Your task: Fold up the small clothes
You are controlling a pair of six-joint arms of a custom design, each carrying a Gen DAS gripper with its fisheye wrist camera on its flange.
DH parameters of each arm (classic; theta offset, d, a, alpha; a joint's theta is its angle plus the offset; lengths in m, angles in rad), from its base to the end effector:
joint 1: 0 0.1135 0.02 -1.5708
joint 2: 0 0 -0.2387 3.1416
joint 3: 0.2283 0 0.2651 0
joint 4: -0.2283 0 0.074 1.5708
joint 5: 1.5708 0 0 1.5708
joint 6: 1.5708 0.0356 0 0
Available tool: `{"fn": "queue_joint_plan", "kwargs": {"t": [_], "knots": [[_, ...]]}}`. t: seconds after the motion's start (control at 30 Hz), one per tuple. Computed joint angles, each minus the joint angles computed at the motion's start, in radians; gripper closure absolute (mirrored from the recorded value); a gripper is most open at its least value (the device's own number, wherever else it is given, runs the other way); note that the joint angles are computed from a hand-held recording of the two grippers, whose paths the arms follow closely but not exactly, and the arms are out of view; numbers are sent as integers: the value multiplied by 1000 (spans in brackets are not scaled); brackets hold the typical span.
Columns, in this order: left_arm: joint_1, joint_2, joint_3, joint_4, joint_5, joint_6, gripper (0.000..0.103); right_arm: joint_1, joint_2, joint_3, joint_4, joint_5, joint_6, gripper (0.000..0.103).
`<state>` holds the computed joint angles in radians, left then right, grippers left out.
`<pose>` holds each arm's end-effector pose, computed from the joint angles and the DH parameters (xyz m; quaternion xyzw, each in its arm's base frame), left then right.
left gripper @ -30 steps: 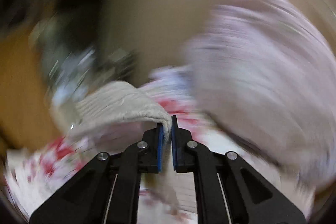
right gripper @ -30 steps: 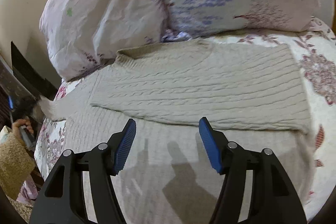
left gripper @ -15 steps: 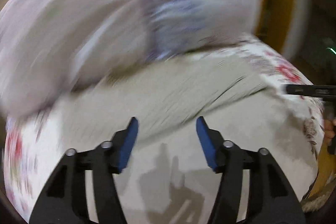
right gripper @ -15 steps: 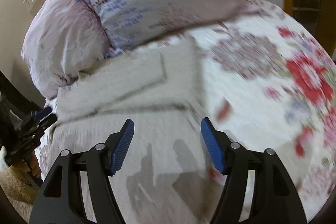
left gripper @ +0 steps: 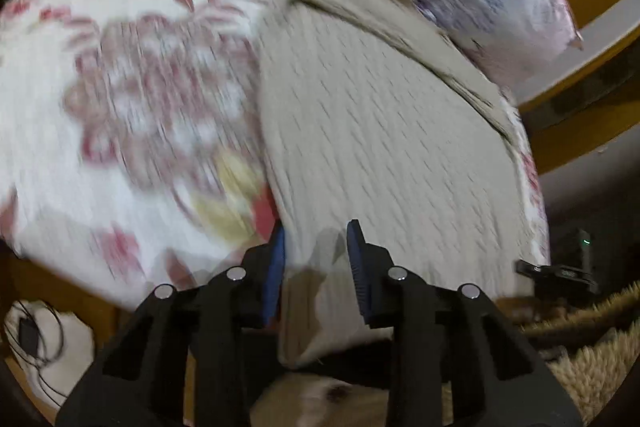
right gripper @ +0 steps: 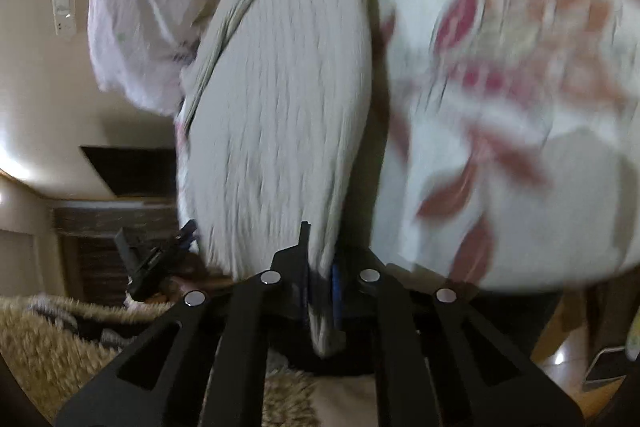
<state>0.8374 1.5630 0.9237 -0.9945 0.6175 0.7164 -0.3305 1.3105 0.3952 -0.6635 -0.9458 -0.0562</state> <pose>0.1858 0.1754 0.1435 -0.0671 0.9499 -0.2376 0.1915 0.1633 -0.0255 0.0812 0.1235 0.8816 0.4477 0.0840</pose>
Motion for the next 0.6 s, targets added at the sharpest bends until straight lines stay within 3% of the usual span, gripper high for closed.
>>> {"fn": "queue_joint_plan", "kwargs": {"t": [0.13, 0.2, 0.3, 0.4, 0.47, 0.53, 0.6], "knots": [[-17, -55, -53, -74, -6, 17, 76, 41, -21, 4, 34, -33, 36, 95], [-50, -40, -32, -83, 2, -11, 96, 75, -36, 34, 77, -34, 80, 96], [-126, 32, 104, -66, 95, -69, 96, 109, -24, 123, 232, -54, 210, 96], [-219, 125, 288, 60, 159, -195, 96, 132, 61, 239, 515, -45, 420, 96], [-294, 218, 430, 219, 163, -343, 96, 160, 208, 370, 746, 12, 596, 96], [-368, 346, 590, 365, 115, -478, 96, 193, 327, 487, 860, 96, 690, 96], [-415, 466, 731, 422, 63, -575, 92, 227, 449, 619, 888, 207, 721, 95]]}}
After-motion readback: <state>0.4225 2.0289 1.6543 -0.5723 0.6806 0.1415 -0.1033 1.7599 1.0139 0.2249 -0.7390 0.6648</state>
